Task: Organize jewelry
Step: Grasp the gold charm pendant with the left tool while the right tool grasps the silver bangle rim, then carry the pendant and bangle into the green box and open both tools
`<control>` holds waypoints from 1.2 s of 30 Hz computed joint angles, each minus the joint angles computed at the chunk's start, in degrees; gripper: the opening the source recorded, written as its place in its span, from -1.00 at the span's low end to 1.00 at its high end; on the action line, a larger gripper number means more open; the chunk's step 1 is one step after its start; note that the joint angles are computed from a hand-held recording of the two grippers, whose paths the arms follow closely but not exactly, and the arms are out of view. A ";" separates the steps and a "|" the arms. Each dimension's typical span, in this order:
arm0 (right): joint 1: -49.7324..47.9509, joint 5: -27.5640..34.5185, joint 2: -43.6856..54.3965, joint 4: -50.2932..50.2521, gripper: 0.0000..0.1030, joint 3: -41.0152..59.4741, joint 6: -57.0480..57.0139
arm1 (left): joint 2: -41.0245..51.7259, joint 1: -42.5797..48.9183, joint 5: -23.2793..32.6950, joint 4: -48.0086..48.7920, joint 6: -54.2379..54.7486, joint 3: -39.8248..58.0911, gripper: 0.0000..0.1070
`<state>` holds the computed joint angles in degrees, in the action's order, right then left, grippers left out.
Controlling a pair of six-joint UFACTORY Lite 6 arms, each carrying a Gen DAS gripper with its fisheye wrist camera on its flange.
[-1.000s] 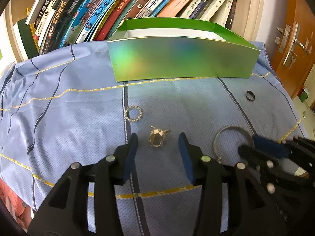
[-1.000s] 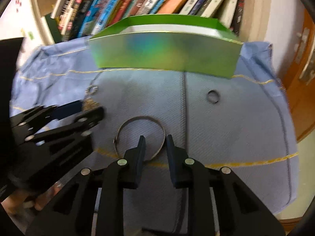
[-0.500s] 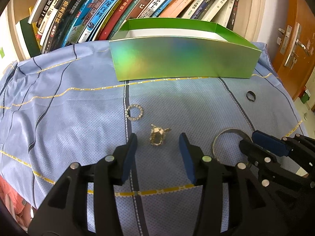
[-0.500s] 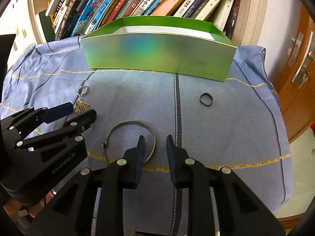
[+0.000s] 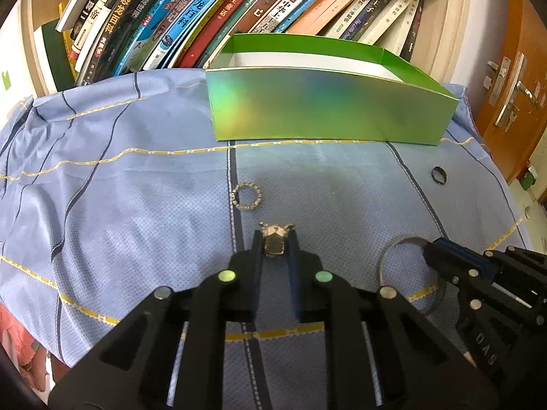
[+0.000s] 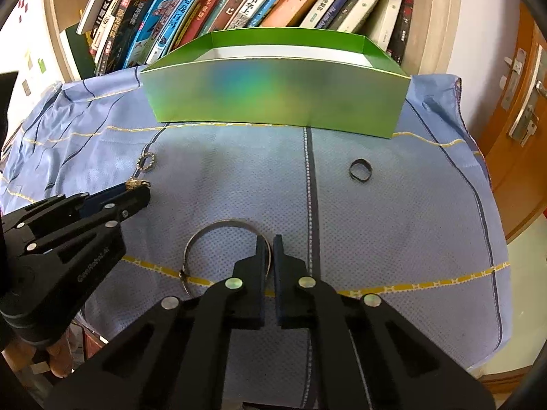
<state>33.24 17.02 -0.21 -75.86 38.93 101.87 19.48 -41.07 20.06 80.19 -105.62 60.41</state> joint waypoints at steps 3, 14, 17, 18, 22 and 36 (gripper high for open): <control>-1.00 0.60 -0.58 1.08 -0.91 -0.31 -0.57 | -0.68 -0.13 0.55 1.40 -1.46 -0.68 -0.74; -2.32 2.42 -1.09 3.86 -0.91 -0.18 -3.07 | -2.22 -0.10 1.51 2.69 -2.81 -2.07 -0.74; -2.23 1.86 -1.47 3.99 -0.91 -0.38 -3.03 | -2.05 -0.06 1.20 2.78 -3.03 -2.19 -0.74; -2.00 2.13 -2.52 3.89 -0.91 -0.65 -3.02 | -2.48 -0.14 1.23 3.05 -3.27 -2.49 -0.74; -1.02 3.46 -4.06 3.82 -0.91 -0.65 -3.09 | -3.93 -0.48 1.79 3.88 -3.84 -3.15 -0.74; -6.32 2.24 -11.23 12.58 -0.91 2.45 -17.02 | -8.64 1.19 0.62 0.79 3.22 -1.15 -0.74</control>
